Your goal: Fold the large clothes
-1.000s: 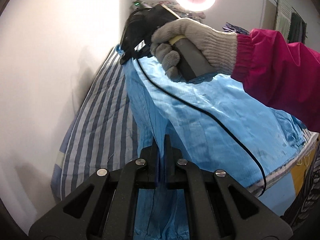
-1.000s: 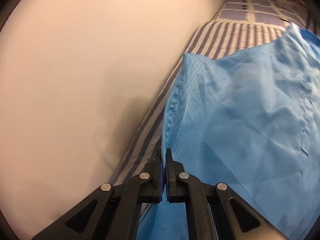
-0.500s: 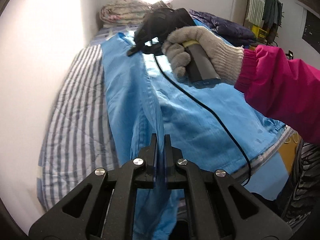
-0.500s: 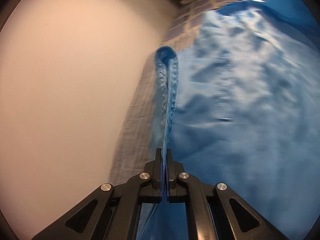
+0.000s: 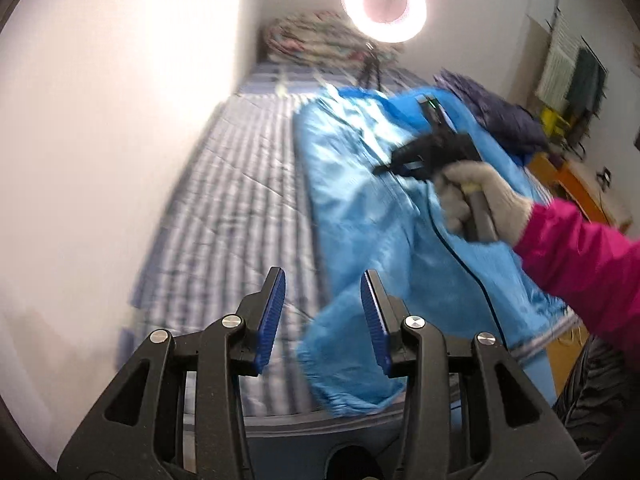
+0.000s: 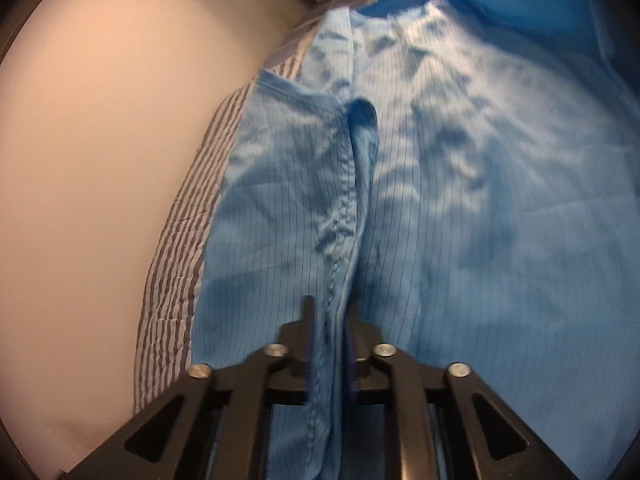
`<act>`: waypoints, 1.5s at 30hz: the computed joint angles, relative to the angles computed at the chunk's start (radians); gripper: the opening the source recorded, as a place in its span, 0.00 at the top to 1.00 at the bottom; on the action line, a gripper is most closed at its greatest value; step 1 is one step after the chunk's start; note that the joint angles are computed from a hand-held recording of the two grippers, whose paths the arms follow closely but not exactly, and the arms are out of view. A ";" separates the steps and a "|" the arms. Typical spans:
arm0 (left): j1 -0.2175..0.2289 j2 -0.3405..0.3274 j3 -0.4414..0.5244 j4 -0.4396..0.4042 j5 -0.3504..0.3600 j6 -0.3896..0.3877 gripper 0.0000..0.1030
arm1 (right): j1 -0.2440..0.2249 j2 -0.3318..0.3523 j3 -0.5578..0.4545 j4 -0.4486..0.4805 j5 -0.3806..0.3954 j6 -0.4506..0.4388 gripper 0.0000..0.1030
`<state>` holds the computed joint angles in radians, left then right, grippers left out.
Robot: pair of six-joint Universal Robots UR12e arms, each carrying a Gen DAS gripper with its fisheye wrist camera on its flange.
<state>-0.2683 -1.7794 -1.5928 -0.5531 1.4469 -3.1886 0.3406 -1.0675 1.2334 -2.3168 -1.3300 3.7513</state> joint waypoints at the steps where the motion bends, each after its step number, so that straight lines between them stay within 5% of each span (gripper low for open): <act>1: 0.006 0.009 -0.004 0.011 0.009 -0.009 0.61 | 0.005 -0.006 -0.007 0.024 -0.024 -0.016 0.84; 3: 0.011 0.021 -0.007 0.026 0.038 -0.011 0.61 | 0.016 -0.013 -0.019 0.042 -0.071 -0.036 0.81; 7: 0.010 0.038 0.001 0.028 0.098 0.013 0.61 | 0.026 -0.032 -0.011 0.000 0.000 -0.131 0.81; 12: 0.034 0.036 0.026 0.020 0.066 -0.010 0.61 | 0.058 -0.047 -0.006 0.061 0.115 -0.295 0.79; 18: 0.026 -0.017 0.111 -0.034 0.091 0.001 0.61 | 0.082 -0.039 -0.001 0.181 0.186 -0.311 0.76; 25: 0.025 -0.058 0.181 -0.095 0.026 -0.021 0.61 | 0.080 -0.127 0.108 0.256 0.172 -0.421 0.76; 29: 0.016 -0.061 0.155 -0.132 -0.026 -0.028 0.61 | 0.065 -0.197 0.201 0.260 0.154 -0.398 0.76; 38: -0.016 -0.099 0.111 -0.283 -0.137 -0.037 0.61 | 0.026 -0.309 0.382 -0.027 0.241 -0.249 0.63; 42: -0.052 -0.101 0.089 -0.269 -0.057 -0.017 0.61 | 0.019 -0.311 0.394 -0.037 0.255 -0.203 0.51; 45: -0.042 -0.102 0.078 -0.265 -0.058 -0.087 0.61 | 0.014 -0.300 0.404 -0.045 0.288 -0.143 0.43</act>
